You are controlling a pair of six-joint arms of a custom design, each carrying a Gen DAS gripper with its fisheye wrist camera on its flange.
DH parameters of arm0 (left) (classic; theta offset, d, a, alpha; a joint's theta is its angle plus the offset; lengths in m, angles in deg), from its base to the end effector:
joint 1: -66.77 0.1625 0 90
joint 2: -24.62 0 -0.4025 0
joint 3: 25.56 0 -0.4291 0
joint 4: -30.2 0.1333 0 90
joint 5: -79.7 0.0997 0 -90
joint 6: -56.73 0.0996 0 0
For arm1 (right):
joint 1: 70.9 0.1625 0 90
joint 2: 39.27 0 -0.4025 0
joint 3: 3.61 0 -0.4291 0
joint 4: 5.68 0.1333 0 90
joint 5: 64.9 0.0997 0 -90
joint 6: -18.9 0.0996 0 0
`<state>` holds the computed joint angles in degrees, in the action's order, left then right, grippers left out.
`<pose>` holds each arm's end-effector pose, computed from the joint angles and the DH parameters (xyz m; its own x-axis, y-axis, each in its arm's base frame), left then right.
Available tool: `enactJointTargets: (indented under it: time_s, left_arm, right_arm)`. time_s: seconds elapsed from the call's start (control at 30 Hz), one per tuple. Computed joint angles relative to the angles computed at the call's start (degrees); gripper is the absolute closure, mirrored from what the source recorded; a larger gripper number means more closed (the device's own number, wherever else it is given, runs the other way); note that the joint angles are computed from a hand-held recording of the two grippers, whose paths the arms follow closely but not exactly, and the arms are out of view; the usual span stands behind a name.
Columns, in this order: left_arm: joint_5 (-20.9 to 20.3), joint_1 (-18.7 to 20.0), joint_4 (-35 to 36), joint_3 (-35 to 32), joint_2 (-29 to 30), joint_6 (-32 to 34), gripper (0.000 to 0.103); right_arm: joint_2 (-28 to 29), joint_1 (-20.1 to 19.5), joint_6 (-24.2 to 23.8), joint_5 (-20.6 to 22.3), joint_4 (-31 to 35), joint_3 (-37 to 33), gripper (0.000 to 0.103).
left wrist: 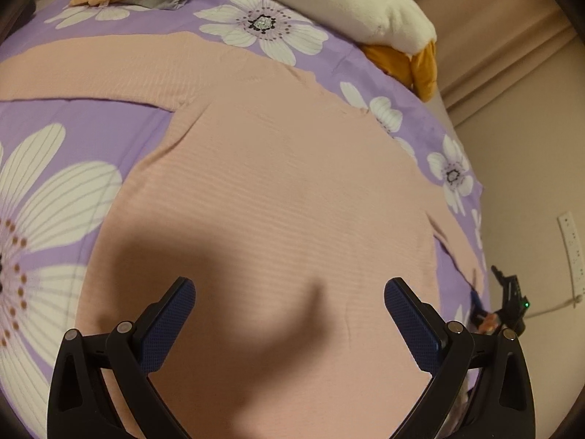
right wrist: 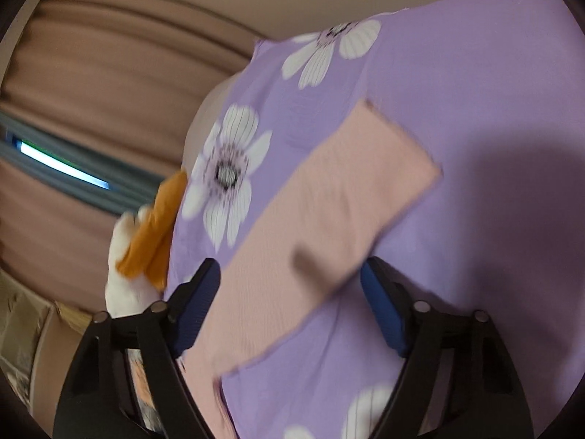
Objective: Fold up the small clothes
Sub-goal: 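Grasp the sleeve with the right tool and fold it across the shirt body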
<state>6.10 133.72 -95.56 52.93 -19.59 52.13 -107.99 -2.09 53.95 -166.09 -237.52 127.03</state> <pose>-0.1432 -0.7489 0.1085 -0.9141 0.2939 -0.2793 0.3191 0.9465 -0.0484 -0.0606 -0.4717 0.2400 -0.6559 0.5298 -0.5376 0.5374 -0.1724 -0.8255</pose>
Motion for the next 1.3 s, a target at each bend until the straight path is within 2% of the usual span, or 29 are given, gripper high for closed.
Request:
enactJointTargets:
  time_s: [0.07, 0.1, 0.13, 0.17, 0.23, 0.33, 0.47, 0.57, 0.63, 0.77, 0.97, 1.17, 1.3]
  left_arm:
    - [0.82, -0.06, 0.45, -1.39, 1.02, -0.54, 0.001]
    - [1.58, -0.16, 2.40, -2.72, 1.58, -1.77, 0.001]
    - [1.78, -0.13, 2.19, -3.14, 1.85, -1.85, 0.001]
    - [2.13, -0.14, 2.04, -3.63, 2.15, -1.89, 0.001]
    - [2.88, -0.18, 2.08, -4.95, 2.98, -1.81, 0.001]
    - [3.66, -0.21, 2.95, -6.65, 3.69, -0.89, 0.001]
    - [8.43, -0.96, 2.78, -8.16, 4.66, 1.28, 0.001]
    - [6.57, -0.17, 3.53, -9.87, 5.00, 0.08, 0.001]
    - [5.78, 0.15, 3.90, -10.42, 4.78, -0.31, 0.001]
    - [5.70, 0.33, 3.08, -10.49, 4.20, 0.38, 0.001]
    - [5.85, 1.17, 2.71, -11.37, 3.28, 0.50, 0.001]
    - [7.08, 2.53, 3.34, -13.81, 3.21, -0.14, 0.001]
    - [8.02, 3.57, 4.49, -15.68, 3.67, -1.46, 0.001]
  right_arm:
    - [-0.71, -0.86, 0.86, -0.20, 0.25, -0.10, 0.042]
    - [-1.06, -0.74, 0.94, -1.47, 1.00, -0.33, 0.054]
    - [-1.58, -0.62, 0.77, -2.76, 2.49, -0.75, 0.065]
    - [-2.04, 0.16, 0.50, -5.26, 4.37, -1.11, 0.072]
    - [-3.21, 1.18, -0.41, -8.48, 6.67, -1.26, 0.094]
    - [-4.72, 3.73, -5.03, -11.12, 7.01, -1.03, 0.095]
    - [-5.54, 12.96, -15.05, -20.15, 14.03, -5.94, 0.096]
    - [-4.28, 19.41, -20.72, -25.72, 19.69, -11.24, 0.096]
    - [-3.31, 21.52, -23.81, -27.25, 23.51, -15.27, 0.096]
    - [4.67, 27.44, -30.53, -32.05, 29.61, -26.97, 0.096]
    - [18.12, 33.39, -40.23, -34.01, 37.55, -45.17, 0.096]
    - [32.80, 34.49, -49.23, -33.60, 46.76, -62.17, 0.096]
    - [41.91, 34.93, -53.04, -34.74, 54.23, -71.95, 0.096]
